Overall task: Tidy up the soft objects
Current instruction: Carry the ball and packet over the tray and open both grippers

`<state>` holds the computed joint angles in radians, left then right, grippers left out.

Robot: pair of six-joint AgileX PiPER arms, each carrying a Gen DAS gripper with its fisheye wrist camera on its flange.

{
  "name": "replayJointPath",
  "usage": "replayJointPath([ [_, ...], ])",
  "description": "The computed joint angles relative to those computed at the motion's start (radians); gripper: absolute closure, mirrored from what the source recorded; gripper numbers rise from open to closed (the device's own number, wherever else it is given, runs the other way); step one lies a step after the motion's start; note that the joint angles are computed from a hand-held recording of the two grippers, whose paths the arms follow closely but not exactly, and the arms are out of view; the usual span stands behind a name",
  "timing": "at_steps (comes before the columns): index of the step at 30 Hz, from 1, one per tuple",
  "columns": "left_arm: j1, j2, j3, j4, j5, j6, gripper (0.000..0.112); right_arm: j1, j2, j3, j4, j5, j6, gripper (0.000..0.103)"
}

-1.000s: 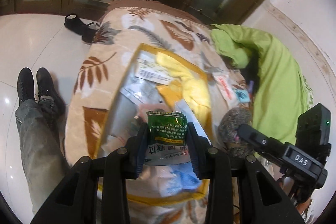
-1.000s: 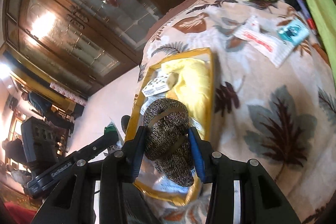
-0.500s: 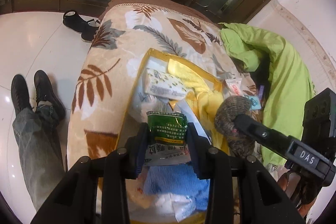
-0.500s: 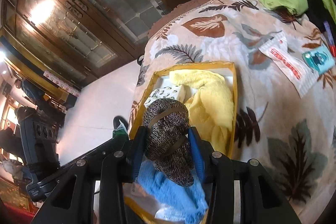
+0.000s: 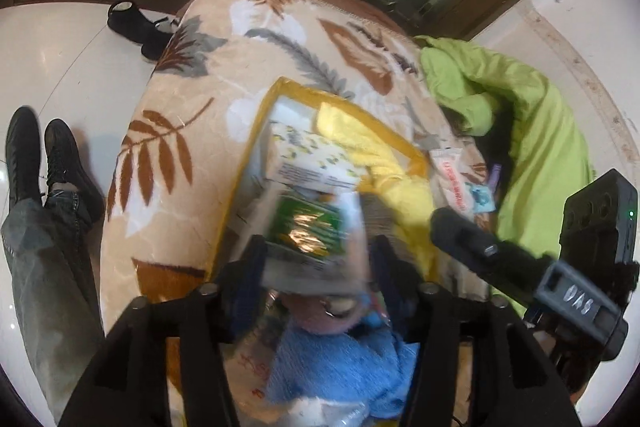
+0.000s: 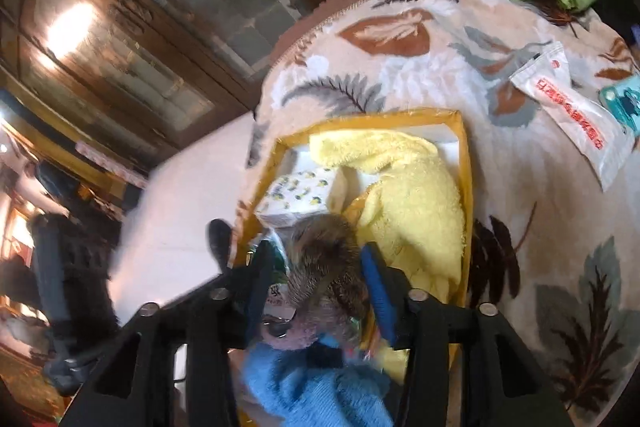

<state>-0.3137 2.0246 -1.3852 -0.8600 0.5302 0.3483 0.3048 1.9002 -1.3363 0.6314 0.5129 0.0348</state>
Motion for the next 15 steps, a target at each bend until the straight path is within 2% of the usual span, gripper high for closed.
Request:
replayJointPath([
  [1,-0.005,-0.028,0.027,-0.031,-0.013,0.03,0.049,-0.004,-0.03,0.026,0.013,-0.015,-0.013,0.038],
  [2,-0.015,-0.058,0.053,-0.052,-0.03,0.049,0.048,-0.011,-0.068,0.06,0.031,-0.033,-0.033,0.036],
  [5,-0.059,-0.116,0.077,-0.009,-0.054,-0.012,0.048,-0.068,-0.207,0.182,0.138,-0.055,-0.157,0.035],
  [8,-0.135,-0.139,0.055,0.038,-0.062,-0.079,0.046,-0.156,-0.305,0.266,0.146,-0.035,-0.197,0.028],
  [11,-0.227,-0.086,-0.055,0.171,-0.037,-0.228,0.045,-0.299,-0.381,0.37,0.155,-0.014,-0.235,0.025],
  [13,-0.282,-0.023,-0.163,0.253,-0.007,-0.322,0.045,-0.394,-0.403,0.425,0.215,0.005,-0.33,0.025],
  [15,-0.317,0.056,-0.294,0.3,0.046,-0.405,0.045,-0.472,-0.395,0.436,0.163,0.024,-0.342,0.025],
])
